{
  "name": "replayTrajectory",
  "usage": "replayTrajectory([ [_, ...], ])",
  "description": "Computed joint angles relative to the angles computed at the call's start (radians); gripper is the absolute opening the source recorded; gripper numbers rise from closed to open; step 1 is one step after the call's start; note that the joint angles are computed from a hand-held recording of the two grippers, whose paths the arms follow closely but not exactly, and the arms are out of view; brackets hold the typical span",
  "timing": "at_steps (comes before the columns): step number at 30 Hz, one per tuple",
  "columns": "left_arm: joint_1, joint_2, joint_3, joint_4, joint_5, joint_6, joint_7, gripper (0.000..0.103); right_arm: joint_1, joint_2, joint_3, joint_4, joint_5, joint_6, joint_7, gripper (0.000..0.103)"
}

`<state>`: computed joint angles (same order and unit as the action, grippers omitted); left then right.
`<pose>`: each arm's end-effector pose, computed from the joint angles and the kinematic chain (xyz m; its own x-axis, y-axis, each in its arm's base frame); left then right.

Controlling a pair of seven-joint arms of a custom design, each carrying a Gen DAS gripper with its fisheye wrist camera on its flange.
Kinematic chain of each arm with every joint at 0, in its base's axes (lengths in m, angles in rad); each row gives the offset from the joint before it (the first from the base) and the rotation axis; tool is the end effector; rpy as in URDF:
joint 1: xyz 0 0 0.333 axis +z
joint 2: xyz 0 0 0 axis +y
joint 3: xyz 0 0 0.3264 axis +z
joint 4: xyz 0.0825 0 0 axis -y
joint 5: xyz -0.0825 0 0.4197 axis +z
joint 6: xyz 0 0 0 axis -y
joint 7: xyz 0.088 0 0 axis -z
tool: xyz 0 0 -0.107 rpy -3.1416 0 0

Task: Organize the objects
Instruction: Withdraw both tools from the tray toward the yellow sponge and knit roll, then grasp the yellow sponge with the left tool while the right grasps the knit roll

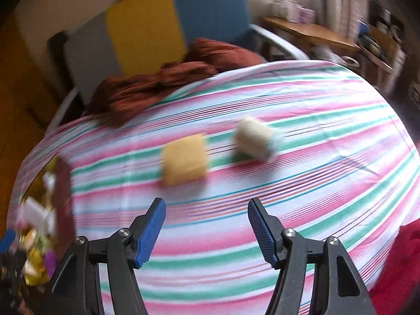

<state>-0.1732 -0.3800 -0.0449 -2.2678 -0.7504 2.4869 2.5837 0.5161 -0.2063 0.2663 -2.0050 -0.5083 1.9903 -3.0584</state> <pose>0.5008 -0.1102 0.5742 -0.7000 -0.7137 0.0225 -0.4954 0.4627 -0.7352 0.4054 0.3744 0.5716 -0.6027 -0.7807 -0.1653 -0.6266 0.5912 -0.5077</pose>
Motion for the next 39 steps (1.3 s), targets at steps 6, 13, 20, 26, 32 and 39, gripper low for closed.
replayTrajectory([
  [6,-0.019,0.060,-0.040,0.062,0.022,-0.054,-0.068,0.081,-0.071,-0.109,-0.045,-0.154,0.036,0.125,0.129,0.077],
  [13,-0.035,0.148,-0.091,0.137,0.073,-0.063,-0.155,0.082,-0.137,-0.072,-0.065,-0.164,0.037,0.173,0.143,0.080],
  [20,-0.037,0.225,-0.119,0.207,0.122,-0.086,-0.246,0.082,-0.150,-0.019,-0.091,-0.145,0.060,0.188,0.070,0.078],
  [26,-0.039,0.311,-0.144,0.297,0.169,-0.138,-0.349,0.082,-0.137,-0.031,-0.088,-0.141,0.082,0.151,-0.016,0.055],
  [32,-0.057,0.385,-0.175,0.374,0.208,-0.163,-0.427,0.082,-0.131,-0.111,-0.037,-0.150,0.013,0.102,0.023,0.055],
  [39,-0.100,0.480,-0.214,0.469,0.275,-0.198,-0.534,0.084,-0.141,-0.140,-0.024,-0.167,-0.051,0.108,0.082,0.055],
])
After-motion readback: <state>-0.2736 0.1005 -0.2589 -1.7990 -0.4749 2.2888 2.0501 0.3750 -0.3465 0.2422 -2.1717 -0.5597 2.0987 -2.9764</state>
